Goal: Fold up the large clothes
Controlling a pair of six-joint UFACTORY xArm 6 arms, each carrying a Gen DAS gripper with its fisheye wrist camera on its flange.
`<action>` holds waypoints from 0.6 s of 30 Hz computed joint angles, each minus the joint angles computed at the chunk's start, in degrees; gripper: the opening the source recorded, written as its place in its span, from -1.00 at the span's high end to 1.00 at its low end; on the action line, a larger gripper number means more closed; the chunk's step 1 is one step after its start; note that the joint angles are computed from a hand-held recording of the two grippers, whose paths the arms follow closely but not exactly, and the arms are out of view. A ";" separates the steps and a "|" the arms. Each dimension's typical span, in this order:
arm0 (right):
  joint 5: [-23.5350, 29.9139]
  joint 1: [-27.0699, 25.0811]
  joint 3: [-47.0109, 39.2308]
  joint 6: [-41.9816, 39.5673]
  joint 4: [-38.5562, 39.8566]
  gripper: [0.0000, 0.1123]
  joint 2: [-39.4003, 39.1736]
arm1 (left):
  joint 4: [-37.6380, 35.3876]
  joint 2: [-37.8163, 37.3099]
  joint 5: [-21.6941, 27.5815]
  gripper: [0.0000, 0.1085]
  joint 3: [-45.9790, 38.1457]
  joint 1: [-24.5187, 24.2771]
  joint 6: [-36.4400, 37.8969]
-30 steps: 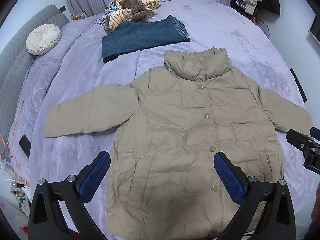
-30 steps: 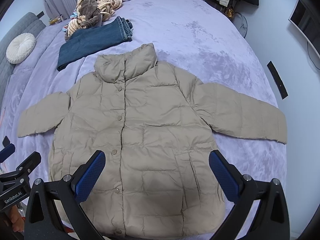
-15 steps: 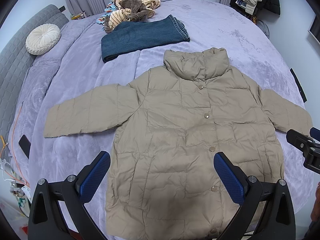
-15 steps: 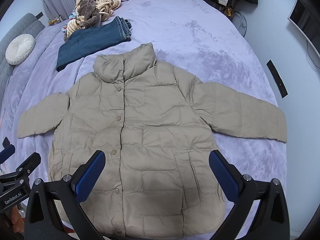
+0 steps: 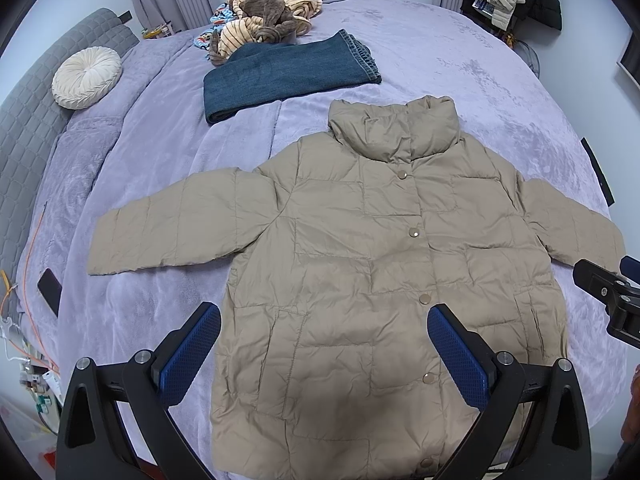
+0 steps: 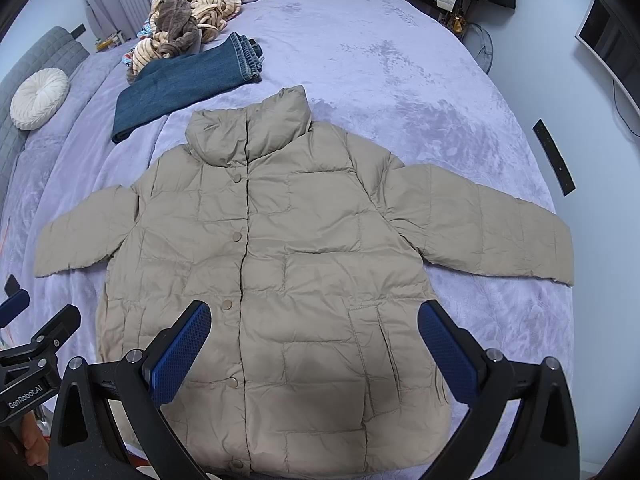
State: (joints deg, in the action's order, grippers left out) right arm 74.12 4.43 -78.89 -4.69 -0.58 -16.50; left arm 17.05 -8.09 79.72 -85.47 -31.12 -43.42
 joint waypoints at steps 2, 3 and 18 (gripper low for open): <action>0.12 0.10 -0.21 0.12 -0.08 -0.83 0.13 | 0.01 0.01 0.00 -0.90 -0.02 0.00 0.09; 0.15 0.15 -0.27 0.20 -0.10 -0.83 0.17 | 0.00 0.01 0.03 -0.90 -0.07 0.00 0.13; 0.08 -0.06 -0.01 -0.05 -0.04 -0.83 0.07 | -0.05 -0.10 -0.01 -0.90 0.17 -0.02 0.05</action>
State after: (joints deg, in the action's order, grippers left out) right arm 74.20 4.36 -78.90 -4.74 -0.62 -16.43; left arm 17.00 -8.18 79.71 -85.30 -31.14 -43.37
